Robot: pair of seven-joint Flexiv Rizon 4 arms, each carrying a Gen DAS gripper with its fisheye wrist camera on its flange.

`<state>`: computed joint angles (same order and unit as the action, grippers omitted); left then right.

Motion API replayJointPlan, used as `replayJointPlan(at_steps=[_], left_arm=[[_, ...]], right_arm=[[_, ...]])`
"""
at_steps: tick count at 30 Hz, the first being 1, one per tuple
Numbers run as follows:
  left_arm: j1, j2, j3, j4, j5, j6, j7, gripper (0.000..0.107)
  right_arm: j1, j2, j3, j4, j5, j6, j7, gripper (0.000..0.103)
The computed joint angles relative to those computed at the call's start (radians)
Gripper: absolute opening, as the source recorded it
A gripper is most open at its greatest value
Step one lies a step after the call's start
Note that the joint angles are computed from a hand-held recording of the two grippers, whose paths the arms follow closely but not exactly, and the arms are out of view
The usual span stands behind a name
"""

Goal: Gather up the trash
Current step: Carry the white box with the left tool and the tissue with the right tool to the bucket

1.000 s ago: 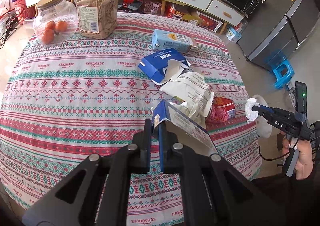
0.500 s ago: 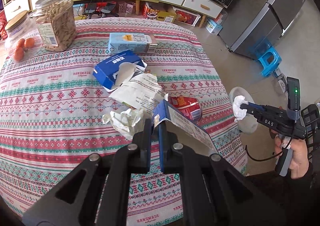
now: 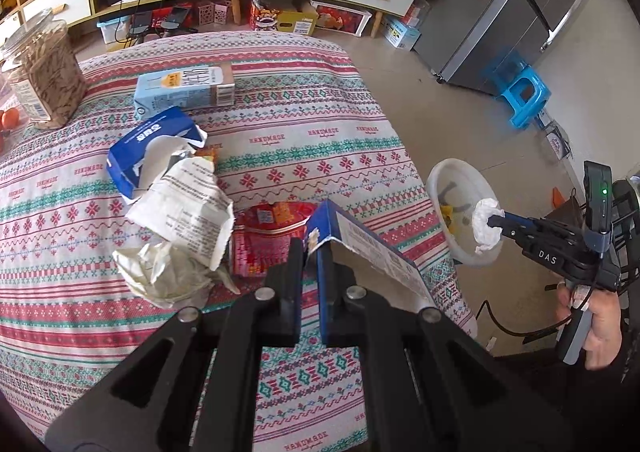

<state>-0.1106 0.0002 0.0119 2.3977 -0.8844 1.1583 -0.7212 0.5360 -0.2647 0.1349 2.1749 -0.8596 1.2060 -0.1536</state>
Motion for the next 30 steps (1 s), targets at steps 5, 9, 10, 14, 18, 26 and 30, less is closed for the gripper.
replayJointPlan(at_steps=[5,9,10,14,18,26,30], left_arm=[[-0.028,-0.032,-0.034,-0.026,0.030,0.023,-0.043,0.007],[-0.052,-0.059,-0.059,-0.050,0.052,0.032,-0.073,0.007],[-0.058,-0.067,-0.067,-0.057,0.054,0.035,-0.079,0.007],[-0.090,-0.103,-0.102,-0.091,0.063,0.060,-0.104,0.007],[-0.114,-0.147,-0.130,-0.128,0.103,0.081,-0.140,0.007],[-0.138,-0.224,-0.175,-0.188,0.216,0.145,-0.215,0.007],[-0.130,-0.253,-0.203,-0.206,0.243,0.173,-0.228,0.007]], right_arm=[[-0.035,0.048,-0.013,0.070,-0.029,0.041,0.045,0.020],[-0.072,0.085,-0.007,0.120,-0.035,0.050,0.069,0.020],[-0.083,0.094,-0.007,0.134,-0.037,0.055,0.076,0.020],[-0.124,0.125,-0.004,0.181,-0.045,0.076,0.098,0.020],[-0.157,0.145,-0.002,0.212,-0.054,0.094,0.113,0.020],[-0.196,0.167,0.006,0.242,-0.073,0.108,0.135,0.020],[-0.206,0.171,0.007,0.248,-0.078,0.111,0.142,0.020]])
